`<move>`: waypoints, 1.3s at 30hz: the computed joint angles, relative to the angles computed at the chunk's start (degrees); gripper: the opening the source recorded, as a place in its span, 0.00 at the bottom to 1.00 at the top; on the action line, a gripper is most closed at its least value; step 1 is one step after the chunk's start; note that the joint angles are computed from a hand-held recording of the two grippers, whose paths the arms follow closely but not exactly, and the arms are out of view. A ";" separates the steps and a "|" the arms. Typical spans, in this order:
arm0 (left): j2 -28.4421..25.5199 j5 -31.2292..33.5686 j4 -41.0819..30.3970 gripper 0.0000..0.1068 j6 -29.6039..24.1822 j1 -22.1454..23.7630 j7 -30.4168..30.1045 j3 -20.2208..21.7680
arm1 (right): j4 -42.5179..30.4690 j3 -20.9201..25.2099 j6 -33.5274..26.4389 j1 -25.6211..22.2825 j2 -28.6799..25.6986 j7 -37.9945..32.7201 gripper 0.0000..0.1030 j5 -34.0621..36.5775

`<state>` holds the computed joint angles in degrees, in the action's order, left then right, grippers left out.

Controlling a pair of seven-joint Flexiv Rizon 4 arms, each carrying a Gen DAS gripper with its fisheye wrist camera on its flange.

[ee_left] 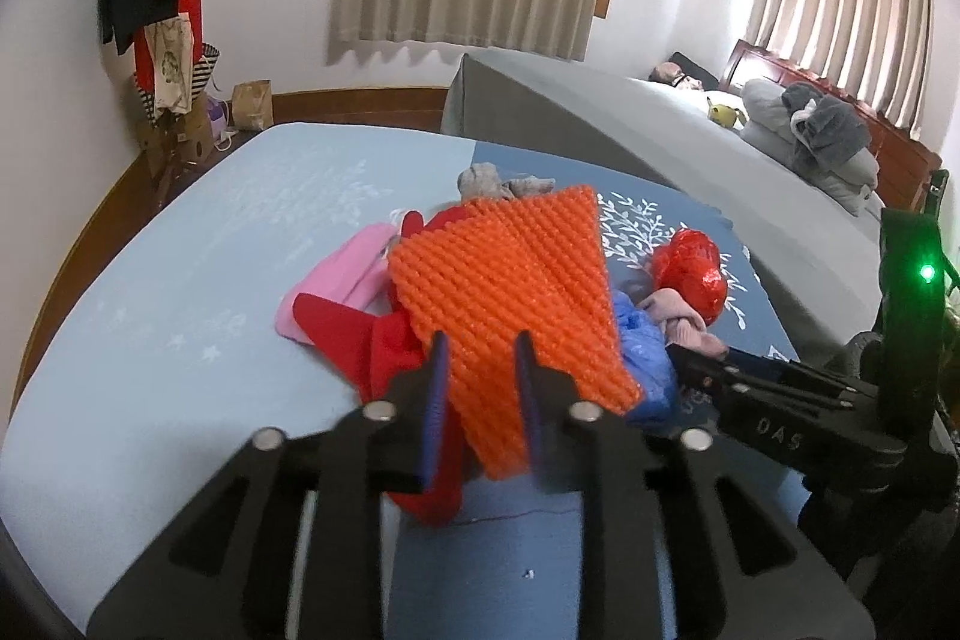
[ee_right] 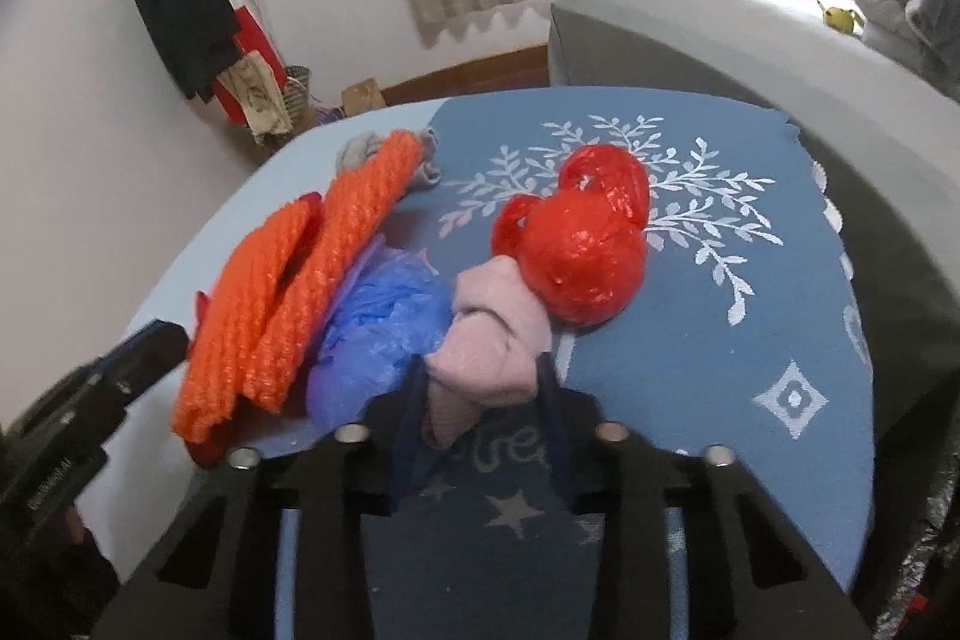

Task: Collect trash
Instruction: 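Grasp the pink sock with the right gripper while the left gripper lifts the orange piece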

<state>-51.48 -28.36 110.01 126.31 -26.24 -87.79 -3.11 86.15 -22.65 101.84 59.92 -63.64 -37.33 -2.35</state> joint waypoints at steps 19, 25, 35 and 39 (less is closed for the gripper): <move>-1.61 3.94 -3.02 0.27 -4.79 2.00 -3.29 -2.27 | 12.29 -5.38 2.35 7.46 4.10 -1.51 0.45 8.34; -0.98 5.96 -1.80 0.13 -3.29 2.22 -4.36 -1.61 | 8.43 -4.80 1.53 5.40 2.63 -0.91 0.51 6.94; 0.07 6.60 -0.55 0.12 -1.27 2.02 -4.47 -1.36 | 2.08 2.94 -1.32 -2.63 1.73 -0.74 0.32 -1.56; 0.63 6.35 -0.41 0.12 -0.58 1.17 -3.76 -1.18 | 5.01 -0.82 1.38 0.93 2.20 -0.61 0.32 0.57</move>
<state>-50.85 -22.01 109.60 125.73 -25.07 -91.55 -4.29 91.16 -23.47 103.22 60.85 -61.44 -37.93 -1.77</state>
